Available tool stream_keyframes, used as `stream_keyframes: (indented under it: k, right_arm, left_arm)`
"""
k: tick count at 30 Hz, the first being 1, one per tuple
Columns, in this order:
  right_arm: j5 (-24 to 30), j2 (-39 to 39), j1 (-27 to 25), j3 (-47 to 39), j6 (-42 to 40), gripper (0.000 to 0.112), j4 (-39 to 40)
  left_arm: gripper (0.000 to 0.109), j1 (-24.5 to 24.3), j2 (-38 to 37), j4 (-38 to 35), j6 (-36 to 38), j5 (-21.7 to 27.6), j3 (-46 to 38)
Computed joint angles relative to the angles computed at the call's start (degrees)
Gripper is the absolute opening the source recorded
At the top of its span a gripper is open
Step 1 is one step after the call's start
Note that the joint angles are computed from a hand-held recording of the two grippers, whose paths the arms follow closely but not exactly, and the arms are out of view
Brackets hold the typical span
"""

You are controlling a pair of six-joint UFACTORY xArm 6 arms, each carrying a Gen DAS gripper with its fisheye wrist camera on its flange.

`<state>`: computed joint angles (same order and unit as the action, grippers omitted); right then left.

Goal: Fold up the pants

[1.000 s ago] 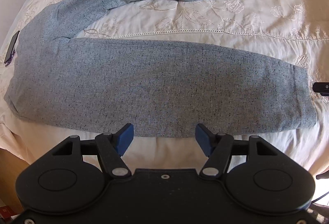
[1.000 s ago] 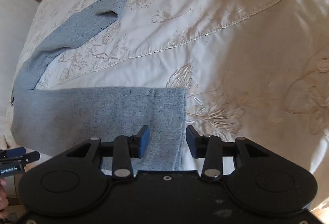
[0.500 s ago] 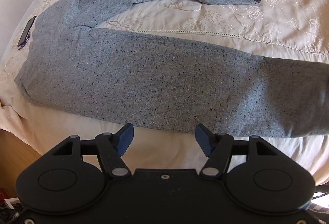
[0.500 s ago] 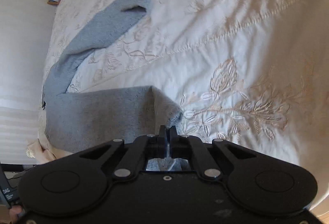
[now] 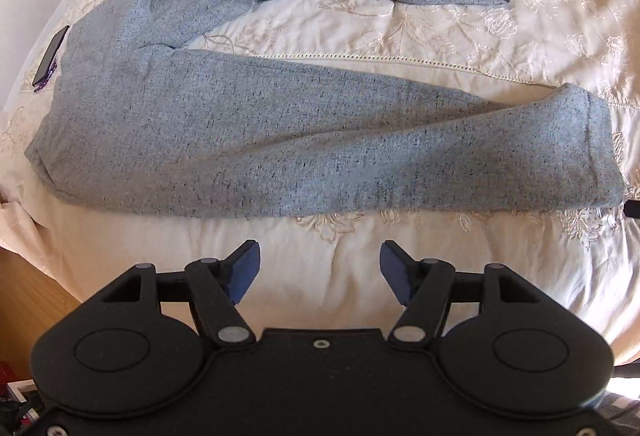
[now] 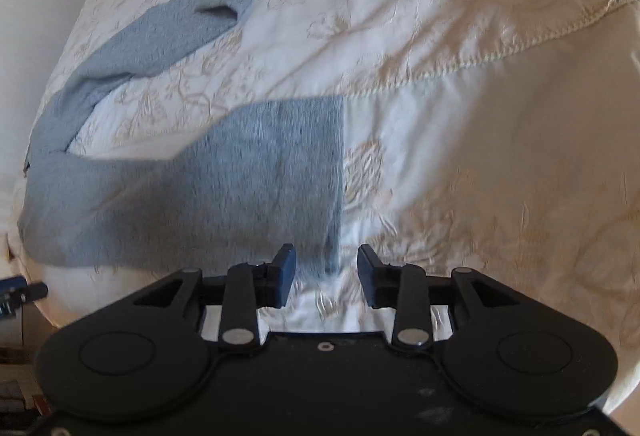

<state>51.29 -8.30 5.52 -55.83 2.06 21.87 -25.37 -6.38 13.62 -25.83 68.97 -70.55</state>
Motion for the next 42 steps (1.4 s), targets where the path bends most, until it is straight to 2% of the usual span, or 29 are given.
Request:
stream_keyframes:
  k: [3, 6, 11, 13, 14, 15, 17, 21, 22, 24, 27, 29, 30, 31, 32, 34, 37, 42]
  right_arm:
    - [-2.51, -3.30, 1.65, 4.60, -3.92, 0.038, -1.37]
    - [-5.28, -2.74, 2.05, 6.02, -4.95, 0.039, 2.49]
    - [-13.12, 0.70, 3.32, 6.68, -1.34, 0.043, 10.53]
    - [-14.51, 3.97, 4.11, 4.81, 2.59, 0.039, 10.16]
    - [-13.99, 4.47, 4.11, 4.31, 4.08, 0.036, 9.77]
    - [-12.73, 4.74, 4.07, 3.49, 5.58, 0.009, 8.42]
    - [-8.23, 4.13, 3.77, 1.51, 8.42, 0.006, 4.39]
    - [1.53, -2.69, 2.23, 0.81, 11.43, 0.005, 1.19]
    - [4.21, -4.11, 2.14, 0.55, 12.47, 0.005, -0.73]
    - [6.37, -6.15, 1.98, 1.65, 14.51, 0.005, -1.87]
    - [9.84, -4.52, 3.01, 1.57, 17.64, 0.005, -3.85]
    - [11.21, -3.63, 4.56, 1.31, 20.45, 0.012, -6.44]
    - [11.45, -3.67, 5.14, 0.78, 22.90, 0.019, -8.49]
    - [11.56, -3.94, 6.11, -0.09, 26.78, 0.029, -12.31]
    - [11.98, -4.07, 7.14, -1.55, 30.51, 0.030, -16.93]
    - [10.59, -3.86, 8.77, -4.25, 34.25, 0.032, -24.05]
    - [4.06, -0.15, 10.04, -9.06, 34.16, 0.033, -28.04]
    - [0.10, 20.03, 12.88, -30.72, 29.04, 0.034, -31.02]
  left_arm:
    - [0.067, -0.11, 0.52, -0.23, 0.21, 0.93, -0.28]
    - [0.067, -0.74, 0.75, 0.37, 0.67, 0.64, -0.61]
    - [0.067, -1.63, 1.08, 1.22, 1.28, -0.35, -1.49]
    - [0.067, -1.73, 1.41, 1.37, 1.81, -0.68, -1.78]
    - [0.067, -1.67, 1.52, 1.54, 2.01, -0.65, -1.88]
    - [0.067, -1.56, 1.62, 1.73, 2.01, -0.53, -2.04]
    - [0.067, -1.04, 1.43, 1.57, 2.21, -0.81, -1.92]
    - [0.067, 0.36, 1.31, 0.82, 3.06, -2.15, -1.19]
    - [0.067, 0.71, 1.59, 0.72, 3.28, -2.48, -1.10]
    - [0.067, 1.38, 2.77, 0.49, 3.96, -3.19, -1.48]
    - [0.067, 2.22, 4.52, 0.75, 5.38, -4.27, -2.25]
    - [0.068, 3.21, 5.43, 0.96, 6.87, -5.67, -3.03]
    - [0.067, 3.88, 5.83, 1.14, 7.60, -6.83, -3.51]
    - [0.067, 4.68, 6.19, 1.54, 8.28, -8.48, -3.90]
    - [0.067, 5.52, 6.73, 2.15, 9.00, -10.31, -4.43]
    - [0.067, 7.29, 9.09, 3.93, 10.31, -13.42, -6.64]
    - [0.067, 10.55, 15.45, 2.77, 14.39, -15.52, -13.50]
    - [0.067, 14.98, 27.12, 2.97, 17.98, -17.76, -26.11]
